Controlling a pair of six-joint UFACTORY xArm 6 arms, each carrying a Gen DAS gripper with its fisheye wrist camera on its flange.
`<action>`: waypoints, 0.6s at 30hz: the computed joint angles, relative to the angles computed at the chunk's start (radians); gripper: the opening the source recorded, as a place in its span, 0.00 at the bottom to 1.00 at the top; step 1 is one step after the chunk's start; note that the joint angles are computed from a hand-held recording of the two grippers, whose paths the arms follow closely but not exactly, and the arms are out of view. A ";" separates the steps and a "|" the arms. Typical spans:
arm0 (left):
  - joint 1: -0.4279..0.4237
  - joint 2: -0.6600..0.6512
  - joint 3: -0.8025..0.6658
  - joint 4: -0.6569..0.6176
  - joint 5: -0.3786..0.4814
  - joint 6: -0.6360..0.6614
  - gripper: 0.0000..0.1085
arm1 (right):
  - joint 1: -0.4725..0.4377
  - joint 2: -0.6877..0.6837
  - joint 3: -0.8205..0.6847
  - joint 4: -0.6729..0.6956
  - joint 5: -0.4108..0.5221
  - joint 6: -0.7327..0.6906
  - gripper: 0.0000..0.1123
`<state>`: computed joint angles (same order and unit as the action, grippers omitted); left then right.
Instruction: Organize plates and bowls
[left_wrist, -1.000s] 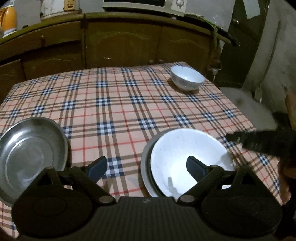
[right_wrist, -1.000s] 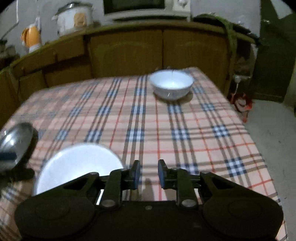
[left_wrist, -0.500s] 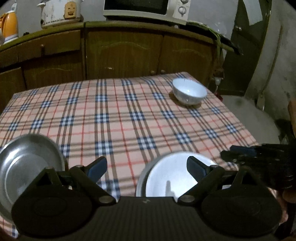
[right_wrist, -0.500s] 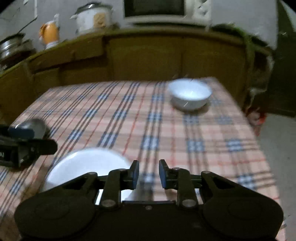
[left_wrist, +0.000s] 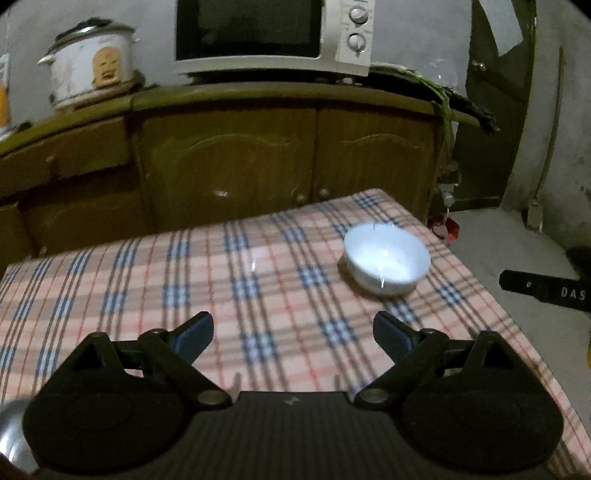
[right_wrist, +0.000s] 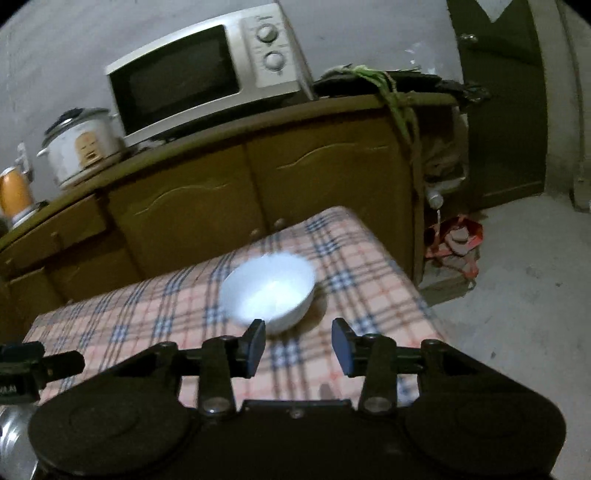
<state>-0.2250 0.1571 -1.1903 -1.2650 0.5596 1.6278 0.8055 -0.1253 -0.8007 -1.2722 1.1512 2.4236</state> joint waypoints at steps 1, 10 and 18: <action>-0.017 0.017 -0.018 -0.015 -0.013 0.009 0.89 | -0.035 -0.008 0.011 -0.016 -0.028 0.002 0.45; -0.178 0.262 -0.256 0.037 -0.154 -0.117 0.89 | -0.316 0.066 -0.003 -0.147 -0.304 0.014 0.45; -0.242 0.453 -0.445 0.213 -0.216 -0.325 0.88 | -0.483 0.199 -0.080 -0.242 -0.492 0.078 0.45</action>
